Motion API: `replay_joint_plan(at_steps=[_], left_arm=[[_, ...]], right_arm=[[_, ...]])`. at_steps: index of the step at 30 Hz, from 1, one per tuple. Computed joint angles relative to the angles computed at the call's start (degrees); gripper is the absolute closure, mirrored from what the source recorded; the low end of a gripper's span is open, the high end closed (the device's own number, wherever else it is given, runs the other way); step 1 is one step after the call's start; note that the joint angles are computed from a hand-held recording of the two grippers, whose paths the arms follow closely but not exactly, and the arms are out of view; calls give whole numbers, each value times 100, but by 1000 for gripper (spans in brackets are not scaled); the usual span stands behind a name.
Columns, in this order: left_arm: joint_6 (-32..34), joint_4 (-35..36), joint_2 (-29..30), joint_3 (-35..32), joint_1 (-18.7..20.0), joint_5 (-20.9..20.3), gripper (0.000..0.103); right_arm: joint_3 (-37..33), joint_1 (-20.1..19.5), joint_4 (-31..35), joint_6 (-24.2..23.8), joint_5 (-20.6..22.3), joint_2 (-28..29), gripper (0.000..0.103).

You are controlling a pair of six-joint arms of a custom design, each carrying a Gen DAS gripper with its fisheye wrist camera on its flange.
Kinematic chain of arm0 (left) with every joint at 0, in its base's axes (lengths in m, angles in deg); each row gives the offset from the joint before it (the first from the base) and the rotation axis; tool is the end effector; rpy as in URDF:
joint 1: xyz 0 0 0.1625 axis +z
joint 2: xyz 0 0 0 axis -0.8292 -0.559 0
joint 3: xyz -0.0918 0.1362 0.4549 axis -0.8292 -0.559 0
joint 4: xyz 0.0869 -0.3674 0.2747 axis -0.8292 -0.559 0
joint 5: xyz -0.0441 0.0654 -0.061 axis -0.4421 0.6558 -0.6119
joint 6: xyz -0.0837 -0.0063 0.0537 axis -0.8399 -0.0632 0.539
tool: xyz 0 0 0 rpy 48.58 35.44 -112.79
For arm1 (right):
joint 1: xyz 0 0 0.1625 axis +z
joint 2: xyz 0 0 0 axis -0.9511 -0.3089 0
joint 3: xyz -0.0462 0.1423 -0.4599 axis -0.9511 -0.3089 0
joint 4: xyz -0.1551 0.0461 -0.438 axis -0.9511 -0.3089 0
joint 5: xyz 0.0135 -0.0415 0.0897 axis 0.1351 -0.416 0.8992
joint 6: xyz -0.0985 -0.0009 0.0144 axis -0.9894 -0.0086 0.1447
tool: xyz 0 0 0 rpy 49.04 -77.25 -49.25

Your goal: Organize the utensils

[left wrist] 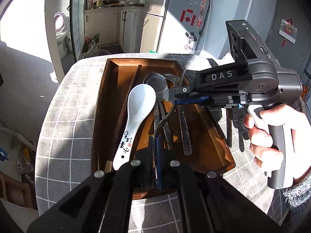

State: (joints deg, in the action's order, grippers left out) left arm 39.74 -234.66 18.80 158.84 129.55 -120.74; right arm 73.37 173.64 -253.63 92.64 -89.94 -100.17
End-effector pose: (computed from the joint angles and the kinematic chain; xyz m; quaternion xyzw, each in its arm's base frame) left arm -0.0766 -0.8039 0.2213 0.4452 0.8735 -0.1422 0.1363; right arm 0.2681 -0.8042 0.0249 -0.1009 -0.9327 0.3378 0.0761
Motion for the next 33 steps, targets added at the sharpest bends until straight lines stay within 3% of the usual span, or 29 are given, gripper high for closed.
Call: replay_joint_plan(at_steps=[4,5,6,8,12,13,14,15,17,20,27,33], left_arm=[[79,-244,27,50,-18,143,99],[73,-234,48,34,-11,162,99],[71,-236,63,33,-12,198,99],[150,-350,68,81,-24,258,99],[354,-580,74,169,-78,453,97],[430,-693,64,214,-93,496,84],[483,-867,38,283,-106,519,61],[507,-1043,-3,360,-115,484,55],[500,-1117,-93,450,-141,382,42],[390,-961,-266,627,-219,68,36],[446,-851,-558,1621,-670,-578,29],[674,-1158,-315,2243,-1205,-484,29]], right_arm=[[229,-36,-246,8,158,-100,74],[294,-27,-303,11,148,-141,67],[398,-19,-438,24,152,-199,54],[626,5,-685,14,231,-337,43],[1344,66,-1238,-176,290,-836,39],[1563,92,-1384,-273,218,-995,38],[1784,119,-1535,-360,116,-1150,35],[2021,154,-1692,-422,-59,-1320,31],[2481,204,-2039,-571,-463,-1637,27],[3029,249,-2543,-771,-1096,-1963,26],[3917,56,-3595,-964,-1593,-2170,25],[4257,-192,-4271,-1132,-1550,-2156,25]])
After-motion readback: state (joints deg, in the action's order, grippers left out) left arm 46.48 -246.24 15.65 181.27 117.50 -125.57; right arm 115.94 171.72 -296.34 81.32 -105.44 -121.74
